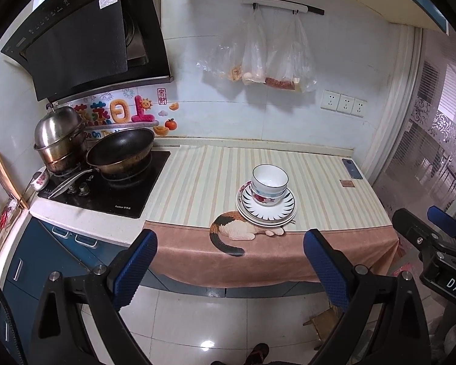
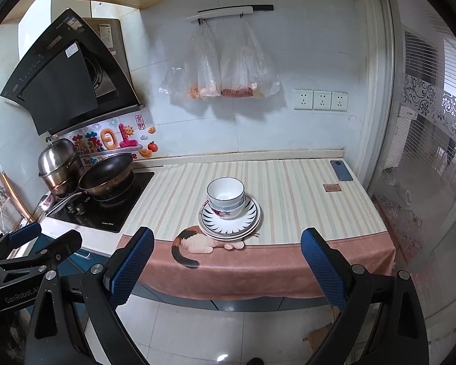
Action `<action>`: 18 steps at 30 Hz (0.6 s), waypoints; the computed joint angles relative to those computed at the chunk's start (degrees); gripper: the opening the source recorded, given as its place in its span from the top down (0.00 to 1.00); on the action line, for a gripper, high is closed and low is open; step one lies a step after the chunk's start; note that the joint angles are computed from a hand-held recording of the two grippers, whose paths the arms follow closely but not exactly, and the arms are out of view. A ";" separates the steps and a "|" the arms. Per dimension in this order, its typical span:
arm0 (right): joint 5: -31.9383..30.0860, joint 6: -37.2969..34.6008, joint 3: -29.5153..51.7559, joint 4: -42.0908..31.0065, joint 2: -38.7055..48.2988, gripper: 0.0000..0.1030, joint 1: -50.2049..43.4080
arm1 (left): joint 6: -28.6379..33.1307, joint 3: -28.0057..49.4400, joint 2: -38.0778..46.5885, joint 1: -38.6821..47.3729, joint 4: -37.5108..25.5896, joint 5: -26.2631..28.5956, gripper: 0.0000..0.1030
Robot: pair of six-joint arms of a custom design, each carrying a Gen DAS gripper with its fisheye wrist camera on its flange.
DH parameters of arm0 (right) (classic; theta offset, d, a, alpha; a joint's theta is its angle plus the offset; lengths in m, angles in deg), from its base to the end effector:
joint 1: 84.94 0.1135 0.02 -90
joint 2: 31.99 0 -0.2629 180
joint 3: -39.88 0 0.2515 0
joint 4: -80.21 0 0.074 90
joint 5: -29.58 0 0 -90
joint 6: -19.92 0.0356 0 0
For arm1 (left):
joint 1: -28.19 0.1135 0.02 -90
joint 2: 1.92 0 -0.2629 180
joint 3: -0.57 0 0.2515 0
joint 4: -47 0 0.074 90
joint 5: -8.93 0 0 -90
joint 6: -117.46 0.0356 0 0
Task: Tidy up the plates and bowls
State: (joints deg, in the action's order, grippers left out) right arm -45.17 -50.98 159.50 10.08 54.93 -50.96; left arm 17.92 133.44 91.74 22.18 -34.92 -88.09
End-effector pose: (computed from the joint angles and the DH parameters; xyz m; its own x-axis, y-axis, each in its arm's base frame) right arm 0.2569 0.1619 0.4460 -0.5960 -0.0210 -0.8027 -0.1810 0.9775 0.1088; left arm 0.3107 -0.0283 0.4607 -0.6677 -0.0951 -0.7384 -0.0974 0.9944 -0.0400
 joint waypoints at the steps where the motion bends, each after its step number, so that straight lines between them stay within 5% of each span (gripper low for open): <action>1: -0.24 -0.10 0.25 -0.02 0.32 0.04 -0.15 | -0.07 0.12 0.05 0.07 -0.04 0.11 0.04; 18: -0.13 0.63 1.37 0.03 2.05 0.04 0.44 | -0.33 0.68 0.24 0.31 -0.40 0.32 0.04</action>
State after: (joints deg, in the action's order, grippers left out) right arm -45.30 -50.34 160.88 10.12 56.98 -50.52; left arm 17.59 134.12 91.98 22.49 -35.32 -87.77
